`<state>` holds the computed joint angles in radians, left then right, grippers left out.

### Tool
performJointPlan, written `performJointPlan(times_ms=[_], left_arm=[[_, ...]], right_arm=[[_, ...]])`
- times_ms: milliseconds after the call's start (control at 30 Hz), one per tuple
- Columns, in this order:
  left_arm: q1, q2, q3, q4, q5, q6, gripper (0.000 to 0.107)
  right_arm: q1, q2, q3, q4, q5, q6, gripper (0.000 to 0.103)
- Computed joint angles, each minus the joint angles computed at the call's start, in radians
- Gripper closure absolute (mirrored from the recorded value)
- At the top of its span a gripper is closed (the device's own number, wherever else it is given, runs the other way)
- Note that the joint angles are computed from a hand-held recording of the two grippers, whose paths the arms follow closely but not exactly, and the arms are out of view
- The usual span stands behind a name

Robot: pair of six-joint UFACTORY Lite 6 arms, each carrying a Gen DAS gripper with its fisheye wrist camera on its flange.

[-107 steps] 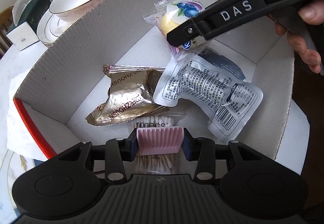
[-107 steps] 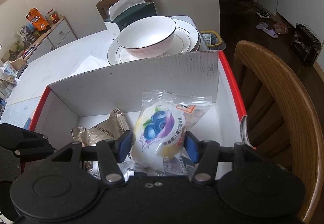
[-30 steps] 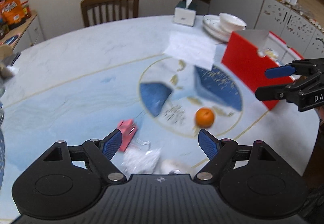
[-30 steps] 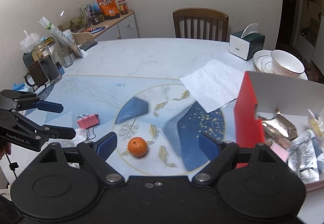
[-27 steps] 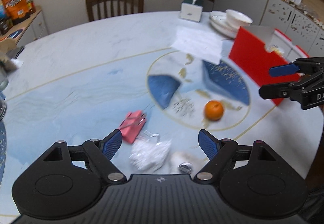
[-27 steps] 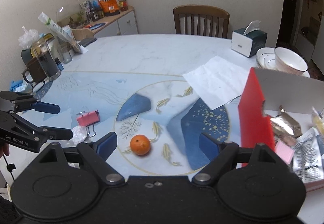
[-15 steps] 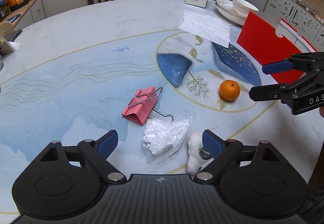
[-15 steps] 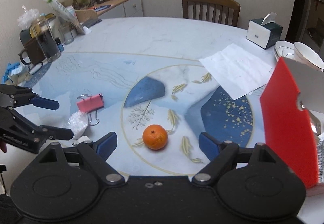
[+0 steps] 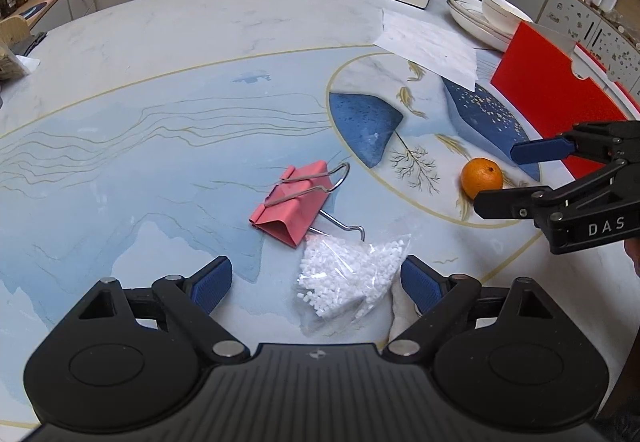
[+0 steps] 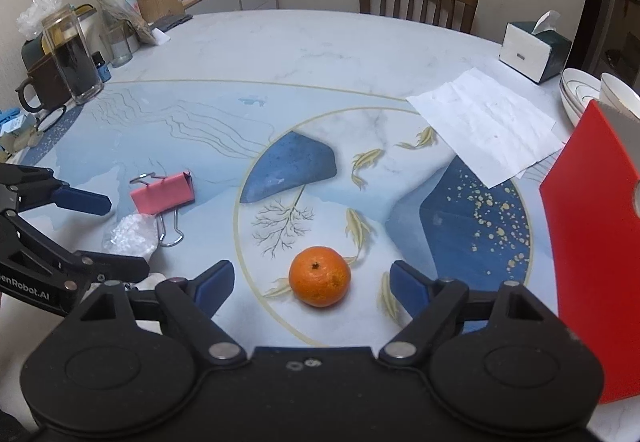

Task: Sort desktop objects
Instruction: 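Grasp the bag of white pieces with the left tool while the right tool grasps the orange, then carry the white-piece bag and orange into the red box and open both tools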

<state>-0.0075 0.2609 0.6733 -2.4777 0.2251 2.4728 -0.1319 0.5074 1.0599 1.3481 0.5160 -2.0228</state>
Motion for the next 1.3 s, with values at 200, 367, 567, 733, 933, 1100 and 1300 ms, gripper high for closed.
performJointPlan(times_ms=[200, 367, 567, 733, 933, 1100, 1300], left_arm=[[0.009, 0.010, 0.003, 0.011, 0.010, -0.008, 0.015], [-0.011, 0.004, -0.003, -0.098, 0.004, 0.089, 0.016], [-0.015, -0.007, -0.003, -0.005, -0.001, -0.025, 0.032], [-0.024, -0.020, -0.007, 0.040, -0.004, -0.089, 0.042], [-0.031, -0.020, 0.002, 0.136, -0.007, -0.221, 0.057], [-0.047, -0.031, 0.010, 0.145, -0.028, -0.271, 0.067], [-0.072, -0.038, 0.016, 0.099, -0.046, -0.277, 0.072]], right_arm=[[0.012, 0.026, 0.021, -0.011, -0.015, 0.037, 0.026], [0.019, 0.038, 0.029, -0.005, -0.023, 0.039, 0.030], [0.024, 0.052, 0.038, -0.017, -0.018, 0.048, 0.039], [0.020, 0.060, 0.049, -0.045, -0.003, 0.061, 0.046], [0.003, 0.075, 0.077, -0.097, 0.022, 0.100, 0.057], [-0.021, 0.088, 0.103, -0.132, 0.049, 0.120, 0.066], [-0.057, 0.105, 0.132, -0.174, 0.084, 0.128, 0.069]])
